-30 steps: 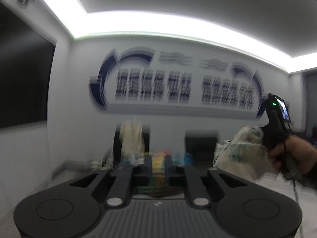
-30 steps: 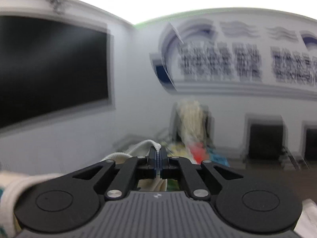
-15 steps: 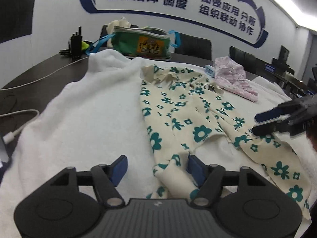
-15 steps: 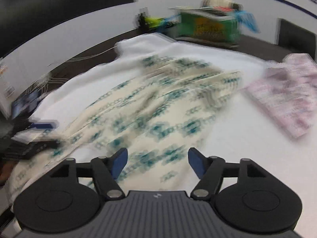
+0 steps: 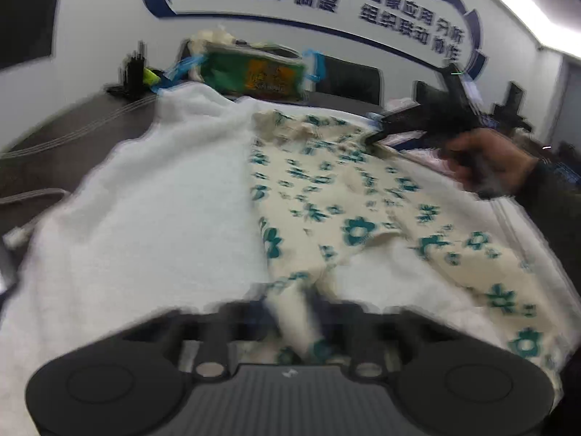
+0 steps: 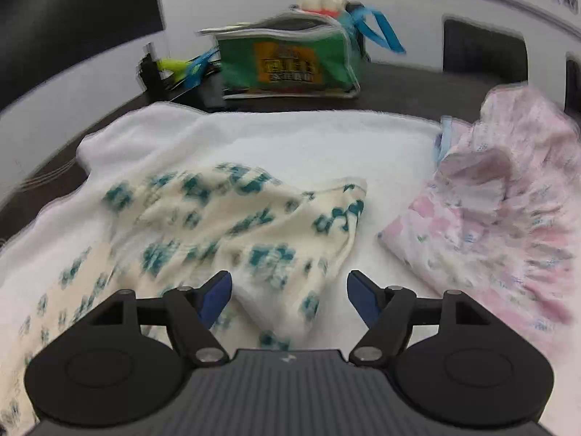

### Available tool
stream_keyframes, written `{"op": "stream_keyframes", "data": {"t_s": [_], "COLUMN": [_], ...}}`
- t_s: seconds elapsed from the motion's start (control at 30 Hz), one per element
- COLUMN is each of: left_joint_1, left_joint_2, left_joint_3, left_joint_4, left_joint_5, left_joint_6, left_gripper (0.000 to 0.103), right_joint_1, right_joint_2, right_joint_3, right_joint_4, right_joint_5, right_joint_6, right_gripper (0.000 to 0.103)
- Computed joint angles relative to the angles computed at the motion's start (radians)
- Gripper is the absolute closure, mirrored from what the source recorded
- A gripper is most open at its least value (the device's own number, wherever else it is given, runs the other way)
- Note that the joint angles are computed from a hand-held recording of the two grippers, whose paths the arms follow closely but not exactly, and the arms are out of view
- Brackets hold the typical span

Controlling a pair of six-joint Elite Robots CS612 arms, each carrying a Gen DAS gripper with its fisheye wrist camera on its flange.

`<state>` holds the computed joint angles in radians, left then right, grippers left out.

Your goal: Fold clothes

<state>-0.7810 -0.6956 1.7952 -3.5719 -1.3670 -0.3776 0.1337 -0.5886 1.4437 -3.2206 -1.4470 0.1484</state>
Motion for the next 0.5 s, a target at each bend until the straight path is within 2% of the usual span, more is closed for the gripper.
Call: {"op": "stream_keyframes", "data": {"t_s": [0.07, 0.13, 0.2, 0.27, 0.33, 0.4, 0.43, 0.5], "left_joint_1": [0.014, 0.030, 0.043, 0.054, 0.062, 0.067, 0.070, 0.060], "left_joint_2": [-0.001, -0.010, -0.021, -0.025, -0.007, 0.022, 0.032, 0.036], "left_joint_3": [-0.014, -0.030, -0.047, -0.076, -0.133, -0.196, -0.230, -0.255], "left_joint_4": [0.020, 0.058, 0.072, 0.084, 0.096, 0.100, 0.143, 0.210], "left_joint_5": [-0.010, 0.010, 0.070, 0.133, 0.180, 0.183, 0.164, 0.140], "left_joint_6": [0.041, 0.081, 0.128, 0.178, 0.230, 0.223, 0.191, 0.178], "left_gripper": [0.094, 0.096, 0.096, 0.096, 0.096, 0.095, 0.092, 0.082], "right_joint_1": [-0.009, -0.005, 0.001, -0.003, -0.009, -0.012, -0.013, -0.010], "right_joint_2": [0.025, 0.021, 0.011, -0.024, -0.067, -0.109, -0.128, -0.161], "right_joint_3": [-0.043, -0.033, -0.011, 0.065, 0.163, 0.266, 0.315, 0.392], "right_joint_4": [0.030, 0.005, -0.031, -0.117, -0.206, -0.278, -0.309, -0.329], "right_joint_5": [0.035, 0.002, -0.046, -0.097, -0.150, -0.215, -0.247, -0.306], "right_joint_6": [0.059, 0.072, 0.073, 0.107, 0.145, 0.184, 0.211, 0.234], "right_gripper": [0.096, 0.096, 0.097, 0.097, 0.097, 0.098, 0.098, 0.097]}}
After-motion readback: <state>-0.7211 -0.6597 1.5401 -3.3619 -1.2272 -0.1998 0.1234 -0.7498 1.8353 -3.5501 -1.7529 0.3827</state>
